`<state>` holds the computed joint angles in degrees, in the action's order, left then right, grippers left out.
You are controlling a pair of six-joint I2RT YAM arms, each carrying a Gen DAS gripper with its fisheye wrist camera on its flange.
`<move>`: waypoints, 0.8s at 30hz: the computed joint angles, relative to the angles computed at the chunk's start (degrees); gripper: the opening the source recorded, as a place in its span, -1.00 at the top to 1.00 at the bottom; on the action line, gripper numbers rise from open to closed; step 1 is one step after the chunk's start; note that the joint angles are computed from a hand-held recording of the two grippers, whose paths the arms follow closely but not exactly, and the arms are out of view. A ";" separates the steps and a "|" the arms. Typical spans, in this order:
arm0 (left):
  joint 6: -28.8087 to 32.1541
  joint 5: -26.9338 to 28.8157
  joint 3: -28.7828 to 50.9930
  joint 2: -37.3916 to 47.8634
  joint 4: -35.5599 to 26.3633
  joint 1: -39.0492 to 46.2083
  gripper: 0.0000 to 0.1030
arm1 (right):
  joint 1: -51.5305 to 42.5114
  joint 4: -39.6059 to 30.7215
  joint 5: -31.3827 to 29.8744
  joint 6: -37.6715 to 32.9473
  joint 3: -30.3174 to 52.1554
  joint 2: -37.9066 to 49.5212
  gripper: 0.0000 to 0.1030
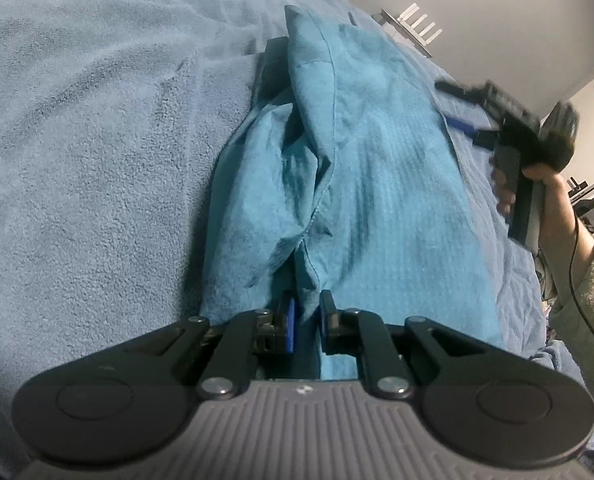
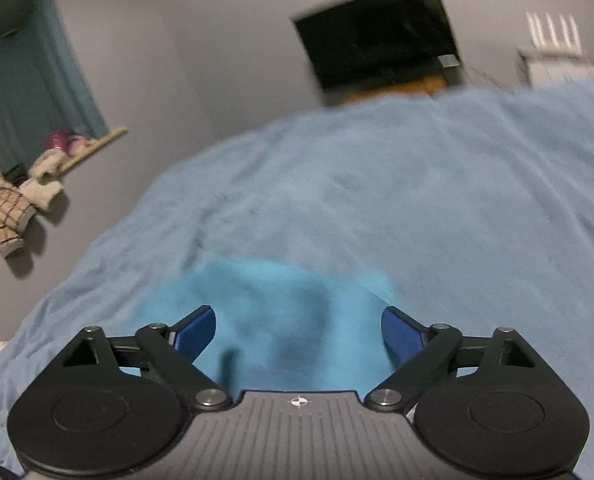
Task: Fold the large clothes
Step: 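Grasp the jacket end with the right gripper and lift it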
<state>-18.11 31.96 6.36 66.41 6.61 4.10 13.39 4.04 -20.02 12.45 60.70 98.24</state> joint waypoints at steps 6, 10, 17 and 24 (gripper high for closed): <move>-1.52 -1.70 0.17 -0.45 -0.17 -1.87 0.82 | -8.25 1.31 -16.84 10.89 1.28 8.95 -0.88; -1.54 -0.55 0.36 2.26 1.58 -0.99 0.80 | -11.26 11.74 -29.50 24.25 0.84 18.51 -0.99; -3.42 0.99 -0.68 8.68 10.32 -0.79 0.80 | -9.74 30.83 -28.27 33.25 -4.51 21.43 -0.35; -12.69 -10.25 5.02 23.17 27.20 -17.28 0.81 | -12.68 9.67 -25.88 19.10 7.15 16.09 -0.21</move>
